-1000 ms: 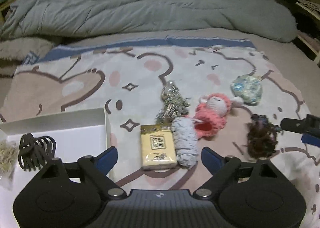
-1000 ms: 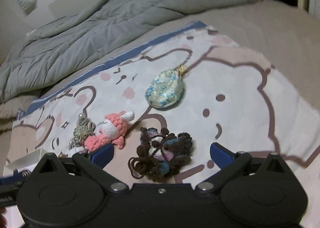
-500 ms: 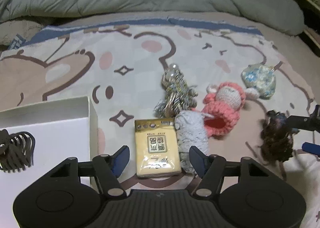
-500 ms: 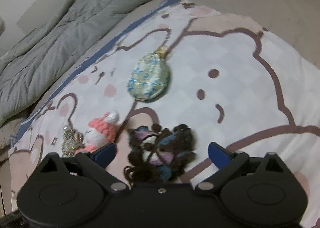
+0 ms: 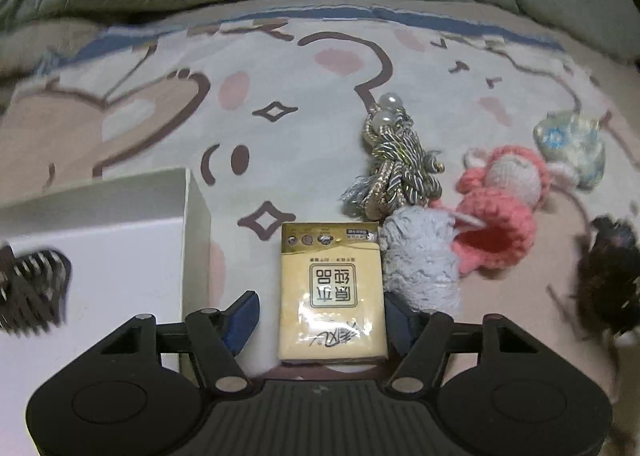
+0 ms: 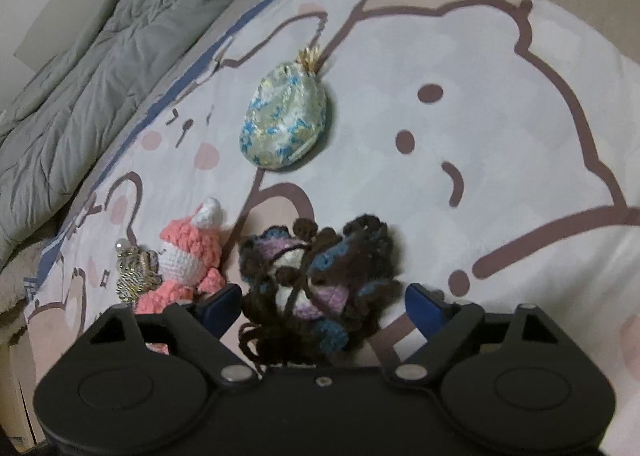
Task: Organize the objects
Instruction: 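Grasp the yarn scrunchie with the right gripper while the left gripper grasps the yellow tissue pack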
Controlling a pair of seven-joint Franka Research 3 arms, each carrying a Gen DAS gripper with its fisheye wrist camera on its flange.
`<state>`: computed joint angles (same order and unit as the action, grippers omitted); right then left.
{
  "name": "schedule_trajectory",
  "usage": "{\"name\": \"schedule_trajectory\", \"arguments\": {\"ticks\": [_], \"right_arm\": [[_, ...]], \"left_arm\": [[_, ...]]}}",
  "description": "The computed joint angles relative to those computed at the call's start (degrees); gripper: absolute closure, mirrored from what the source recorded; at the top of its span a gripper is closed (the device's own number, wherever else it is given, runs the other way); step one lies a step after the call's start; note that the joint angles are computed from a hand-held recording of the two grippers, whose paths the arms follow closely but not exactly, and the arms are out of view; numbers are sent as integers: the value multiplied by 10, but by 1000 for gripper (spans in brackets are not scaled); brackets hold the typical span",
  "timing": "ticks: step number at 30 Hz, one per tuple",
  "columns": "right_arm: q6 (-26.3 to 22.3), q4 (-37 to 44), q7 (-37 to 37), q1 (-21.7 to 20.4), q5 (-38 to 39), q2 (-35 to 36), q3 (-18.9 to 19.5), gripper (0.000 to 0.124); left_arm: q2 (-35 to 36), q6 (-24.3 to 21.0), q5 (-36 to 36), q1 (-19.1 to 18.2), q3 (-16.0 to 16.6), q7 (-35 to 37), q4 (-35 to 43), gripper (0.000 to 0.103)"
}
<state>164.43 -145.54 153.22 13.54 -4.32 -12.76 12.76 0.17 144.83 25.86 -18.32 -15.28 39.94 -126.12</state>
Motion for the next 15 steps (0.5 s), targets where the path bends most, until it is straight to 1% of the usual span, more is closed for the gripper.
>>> {"name": "schedule_trajectory", "arguments": {"ticks": [1,3,4,5,6,8,10,11,13,15], "right_arm": [[-4,2,1,-2,-6,1,2,36],[-5,3,-1,-4,-20,4,4,36],[-3,2,-7,-3,-22,5,2,37],[-1,2,-11,-2,-25,5,1,39],[2,0,-15,-2,-27,4,0,44],[6,-1,-42,10,-8,4,-11,50],[2,1,-98,34,34,7,-30,63],[-3,4,-116,40,47,7,-33,64],[-16,10,-125,34,39,6,-24,71],[-21,13,-137,34,37,3,-21,75]], "left_arm": [[4,-8,6,-1,-1,-1,5,36],[7,-10,10,-2,-1,-8,7,40],[7,-7,7,-2,-1,-9,6,45],[7,-2,-1,-2,0,-5,4,47],[7,-5,2,-2,0,-8,5,50],[6,-3,2,-2,0,-7,5,50],[6,-2,-4,-3,0,-5,5,51],[5,0,-9,-3,-1,-2,5,51],[1,4,-11,-4,-1,0,4,51],[-5,9,-10,-5,-3,2,2,51]]}}
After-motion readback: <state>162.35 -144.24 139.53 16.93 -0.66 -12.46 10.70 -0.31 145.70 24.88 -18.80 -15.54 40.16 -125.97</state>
